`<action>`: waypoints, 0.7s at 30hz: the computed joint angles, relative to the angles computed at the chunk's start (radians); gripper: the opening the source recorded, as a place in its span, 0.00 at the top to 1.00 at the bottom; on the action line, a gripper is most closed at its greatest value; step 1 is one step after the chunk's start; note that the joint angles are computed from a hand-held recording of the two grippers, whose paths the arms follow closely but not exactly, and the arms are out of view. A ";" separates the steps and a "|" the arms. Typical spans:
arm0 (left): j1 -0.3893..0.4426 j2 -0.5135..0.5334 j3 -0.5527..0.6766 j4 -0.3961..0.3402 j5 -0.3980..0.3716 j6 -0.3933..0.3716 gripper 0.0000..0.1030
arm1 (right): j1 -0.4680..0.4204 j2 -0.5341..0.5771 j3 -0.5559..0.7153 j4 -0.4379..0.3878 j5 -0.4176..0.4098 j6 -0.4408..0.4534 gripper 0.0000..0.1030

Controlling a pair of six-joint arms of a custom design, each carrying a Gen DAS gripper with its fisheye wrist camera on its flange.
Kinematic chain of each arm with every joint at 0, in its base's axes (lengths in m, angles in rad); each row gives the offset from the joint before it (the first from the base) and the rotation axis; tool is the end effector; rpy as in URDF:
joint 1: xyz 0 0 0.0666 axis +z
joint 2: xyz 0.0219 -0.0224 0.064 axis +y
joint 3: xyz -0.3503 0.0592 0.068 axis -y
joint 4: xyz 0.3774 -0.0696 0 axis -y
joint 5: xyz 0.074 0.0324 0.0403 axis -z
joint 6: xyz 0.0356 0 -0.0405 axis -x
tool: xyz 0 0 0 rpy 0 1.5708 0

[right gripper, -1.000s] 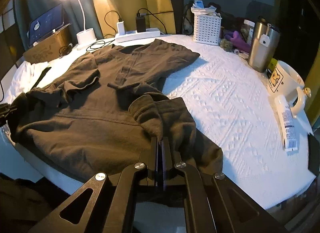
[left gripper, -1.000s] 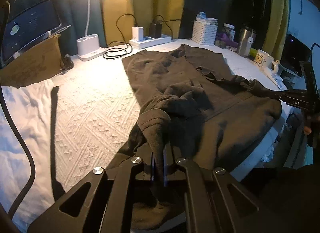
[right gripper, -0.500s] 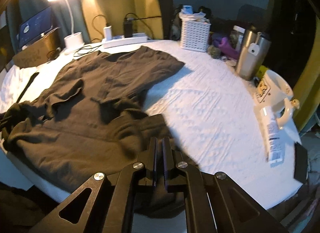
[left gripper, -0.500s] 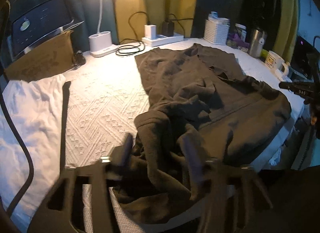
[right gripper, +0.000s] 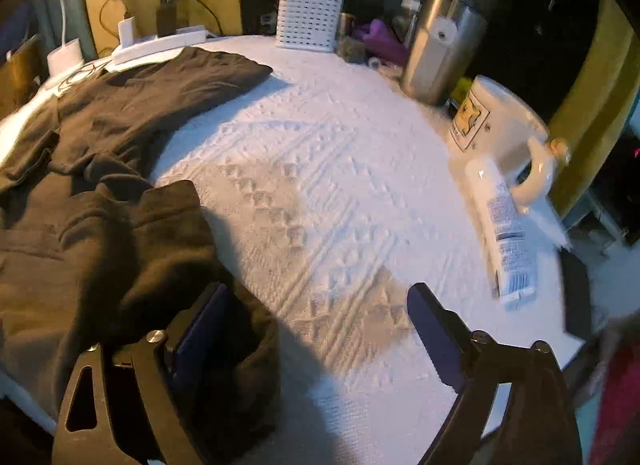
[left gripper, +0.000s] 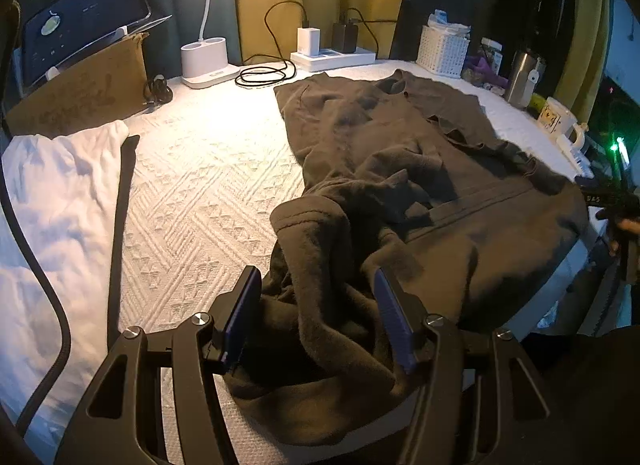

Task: Fold small clothes

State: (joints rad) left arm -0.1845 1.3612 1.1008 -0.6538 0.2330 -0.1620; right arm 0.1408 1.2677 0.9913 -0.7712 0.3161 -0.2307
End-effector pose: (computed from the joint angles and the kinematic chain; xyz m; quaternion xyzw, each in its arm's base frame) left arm 0.4372 -0.0904 0.3040 0.1990 0.9196 -0.1136 0.3190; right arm 0.3967 0.0446 0.2887 0.0835 0.9511 -0.1023 0.2791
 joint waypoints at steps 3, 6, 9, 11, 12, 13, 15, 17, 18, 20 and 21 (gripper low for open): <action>0.009 0.004 0.007 -0.002 0.011 0.014 0.43 | -0.014 -0.010 -0.007 0.023 -0.019 0.011 0.11; 0.008 0.022 0.016 -0.001 0.005 0.022 0.43 | -0.020 -0.028 -0.003 0.106 -0.125 0.050 0.11; 0.007 0.038 0.020 0.011 0.007 0.032 0.44 | -0.021 -0.010 0.015 0.139 -0.197 0.071 0.11; 0.004 0.041 0.019 0.021 0.005 0.029 0.49 | -0.013 0.023 0.038 0.143 -0.237 0.086 0.17; 0.001 0.041 0.020 0.020 0.005 0.019 0.64 | -0.008 0.067 0.067 0.132 -0.282 0.100 0.28; 0.000 0.039 0.018 0.021 0.004 0.014 0.72 | -0.008 0.067 0.067 0.132 -0.282 0.100 0.39; -0.004 0.027 0.008 0.034 -0.006 0.007 0.84 | 0.015 0.103 0.083 0.130 -0.280 0.124 0.50; -0.006 0.015 0.000 0.041 -0.016 0.003 0.86 | 0.019 0.101 0.083 0.128 -0.297 0.132 0.76; -0.006 0.003 -0.007 0.052 -0.022 0.002 0.86 | 0.025 0.099 0.086 0.124 -0.291 0.133 0.81; -0.007 -0.023 -0.021 0.076 -0.035 -0.003 0.86 | 0.042 0.075 0.075 0.120 -0.245 0.138 0.89; -0.006 -0.032 -0.027 0.089 -0.032 -0.006 0.86 | 0.047 0.063 0.067 0.123 -0.232 0.138 0.89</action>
State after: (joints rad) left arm -0.1907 1.3291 1.0739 -0.5649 0.2010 -0.1677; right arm 0.1879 1.3309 1.0578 -0.6484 0.0837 -0.0923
